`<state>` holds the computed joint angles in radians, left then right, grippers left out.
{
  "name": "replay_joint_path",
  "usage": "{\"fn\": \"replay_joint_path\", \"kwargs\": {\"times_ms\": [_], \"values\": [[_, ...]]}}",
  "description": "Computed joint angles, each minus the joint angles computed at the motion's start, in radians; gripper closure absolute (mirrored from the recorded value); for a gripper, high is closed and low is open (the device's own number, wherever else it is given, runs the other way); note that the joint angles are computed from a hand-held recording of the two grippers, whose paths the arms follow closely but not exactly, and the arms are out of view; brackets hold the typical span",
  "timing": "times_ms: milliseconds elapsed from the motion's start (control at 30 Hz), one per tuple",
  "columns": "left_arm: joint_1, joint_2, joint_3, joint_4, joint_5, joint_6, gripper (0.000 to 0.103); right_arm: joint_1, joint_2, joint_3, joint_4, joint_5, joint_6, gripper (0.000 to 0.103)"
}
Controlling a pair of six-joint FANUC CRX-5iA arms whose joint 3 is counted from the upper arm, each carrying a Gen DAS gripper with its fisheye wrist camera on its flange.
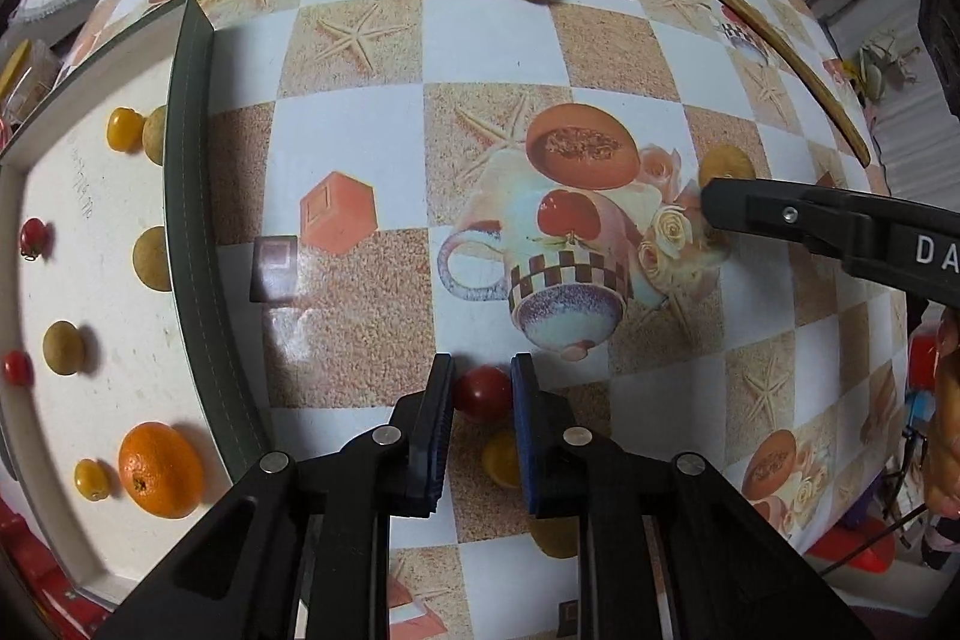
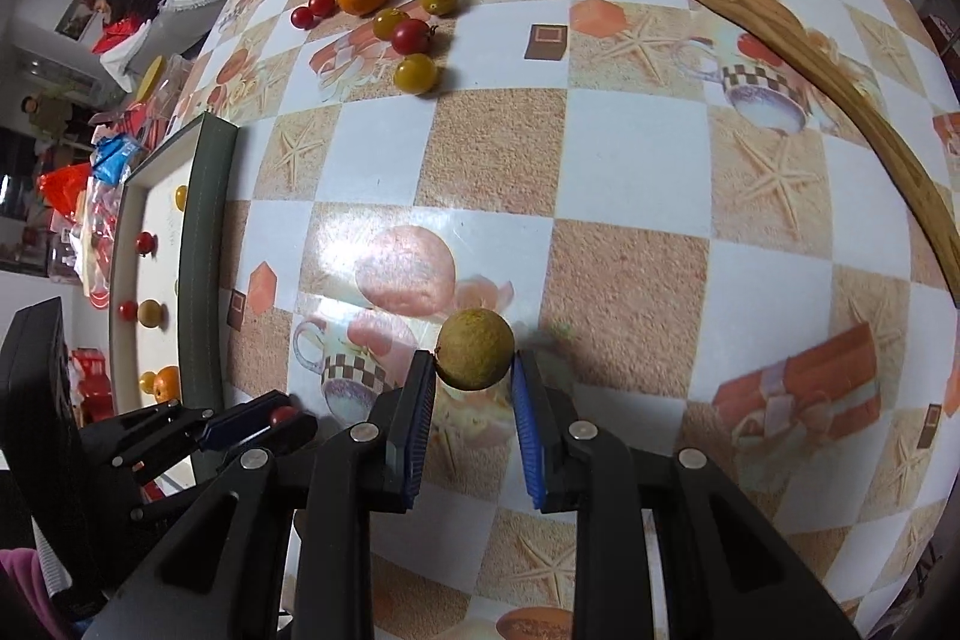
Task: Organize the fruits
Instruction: 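Carry the red tomato and brown fruit over the white tray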
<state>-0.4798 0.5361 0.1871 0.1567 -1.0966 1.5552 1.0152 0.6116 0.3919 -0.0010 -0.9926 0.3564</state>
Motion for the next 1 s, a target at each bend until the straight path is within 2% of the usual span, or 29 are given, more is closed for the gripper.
{"fn": "replay_joint_path", "kwargs": {"times_ms": [200,300,567,833,1000], "values": [[-0.01,-0.031,-0.024,-0.049,0.004,-0.018,0.083,0.007,-0.008,-0.012,0.0,0.006,-0.021,0.075],[0.009,-0.03,-0.039,0.007,0.005,-0.04,0.083,0.012,-0.013,-0.012,0.004,0.004,-0.023,0.075],[0.048,-0.087,-0.079,0.062,0.042,-0.073,0.083,0.02,0.007,0.05,0.016,-0.042,-0.001,0.075],[0.12,-0.174,-0.132,0.05,0.073,-0.057,0.083,0.031,0.107,0.25,0.007,-0.124,0.075,0.075],[0.187,-0.226,-0.176,0.004,0.089,-0.001,0.083,0.033,0.242,0.495,-0.021,-0.218,0.159,0.075]]}}
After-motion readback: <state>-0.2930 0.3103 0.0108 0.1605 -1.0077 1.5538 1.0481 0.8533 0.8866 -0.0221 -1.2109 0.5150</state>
